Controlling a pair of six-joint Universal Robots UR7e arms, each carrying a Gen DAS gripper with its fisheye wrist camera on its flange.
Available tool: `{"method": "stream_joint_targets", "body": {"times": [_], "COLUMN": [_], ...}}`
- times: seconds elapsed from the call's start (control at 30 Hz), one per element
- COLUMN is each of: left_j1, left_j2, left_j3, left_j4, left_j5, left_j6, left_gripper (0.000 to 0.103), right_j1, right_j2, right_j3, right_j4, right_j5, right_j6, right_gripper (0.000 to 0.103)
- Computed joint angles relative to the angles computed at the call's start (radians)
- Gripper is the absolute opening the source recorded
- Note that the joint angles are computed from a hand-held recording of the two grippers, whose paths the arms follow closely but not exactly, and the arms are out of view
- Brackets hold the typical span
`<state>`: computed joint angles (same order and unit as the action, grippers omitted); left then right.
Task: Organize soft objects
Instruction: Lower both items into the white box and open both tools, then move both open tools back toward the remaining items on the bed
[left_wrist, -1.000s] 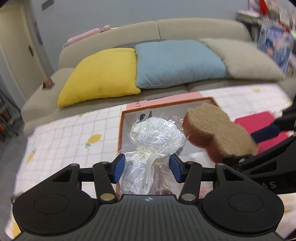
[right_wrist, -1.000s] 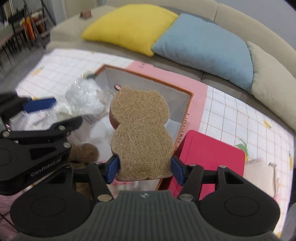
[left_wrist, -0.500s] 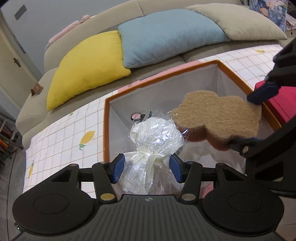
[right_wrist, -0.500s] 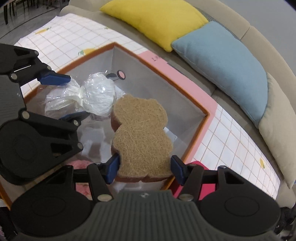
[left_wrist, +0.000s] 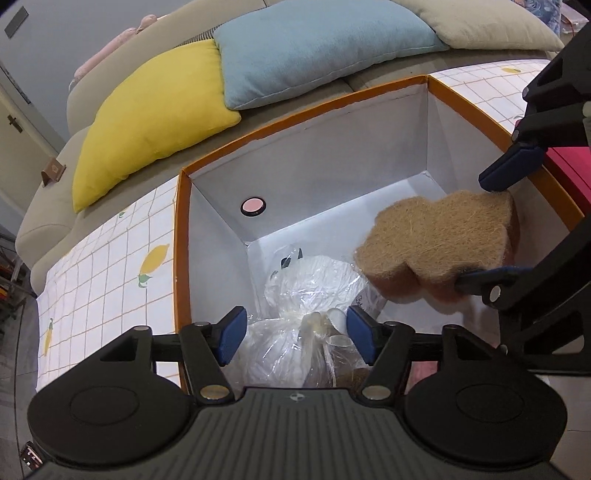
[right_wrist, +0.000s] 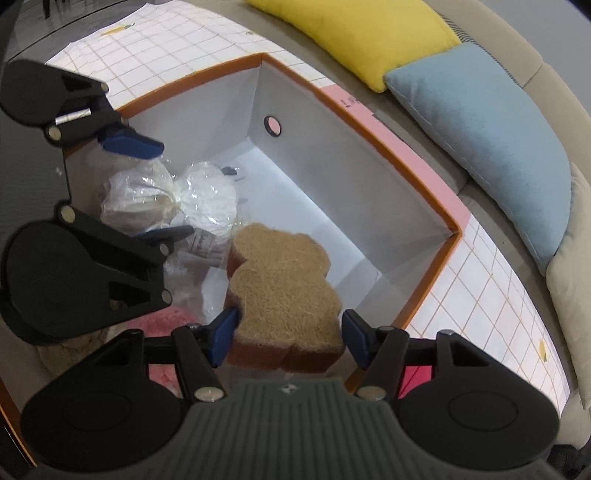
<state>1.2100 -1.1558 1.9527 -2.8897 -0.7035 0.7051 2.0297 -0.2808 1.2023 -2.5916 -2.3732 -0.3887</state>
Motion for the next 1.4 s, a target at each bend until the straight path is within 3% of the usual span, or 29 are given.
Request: {"method": "stream_joint_targets", "body": {"times": [0.1, 0.2, 0.4, 0.63, 0.83, 0.93, 1.13, 1.4], "left_j1": [-0.001, -0.002, -0.019, -0.051, -0.094, -0.111, -0.14, -0.19], "left_j2": [-0.012, -0.018, -0.042, -0.114, -0.191, -0.23, -0.3, -0.368], "left_j3": [0.003, -0.001, -0.005, 0.025, 0.088, 0.121, 0.203, 0.325], "left_j4": [0.015, 0.018, 0.068, 0.092, 0.046, 0.027, -0.041, -0.096], "left_j5": [-0.011, -0.012, 0.007, -0.021, -0.081, -0.13, -0.23, -0.314], "left_j6": [-0.014, -0.017, -0.069, -0.165, -0.212, -0.252, -0.293, -0.396], "left_gripper": [0.082, 0.086, 0.09, 0.089, 0.089, 0.083, 0.082, 0.082], "right_j1": [-0.004, -0.004, 0.005, 0.027, 0.05, 0.065, 0.097, 0.121], "right_j2": [-0.011, -0.027, -0.05, -0.105, -0.155, -0.18, -0.217, -0.274], "right_j3": [0.012, 0.029, 0.054, 0.123, 0.226, 0.293, 0.446, 0.655], "right_j4": [-0.008, -0.027, -0.08, -0.189, -0.356, -0.459, -0.742, -0.993], "right_j5": [0.024, 0.047, 0.055, 0.044, 0.013, -0.002, -0.06, -0.136], "right_j6": [-0.01, -0.025, -0.063, -0.033, 0.01, 0.025, 0.02, 0.156], "right_gripper": [0.066, 0.081, 0.081, 0.081, 0.081, 0.081, 0.081, 0.081]}}
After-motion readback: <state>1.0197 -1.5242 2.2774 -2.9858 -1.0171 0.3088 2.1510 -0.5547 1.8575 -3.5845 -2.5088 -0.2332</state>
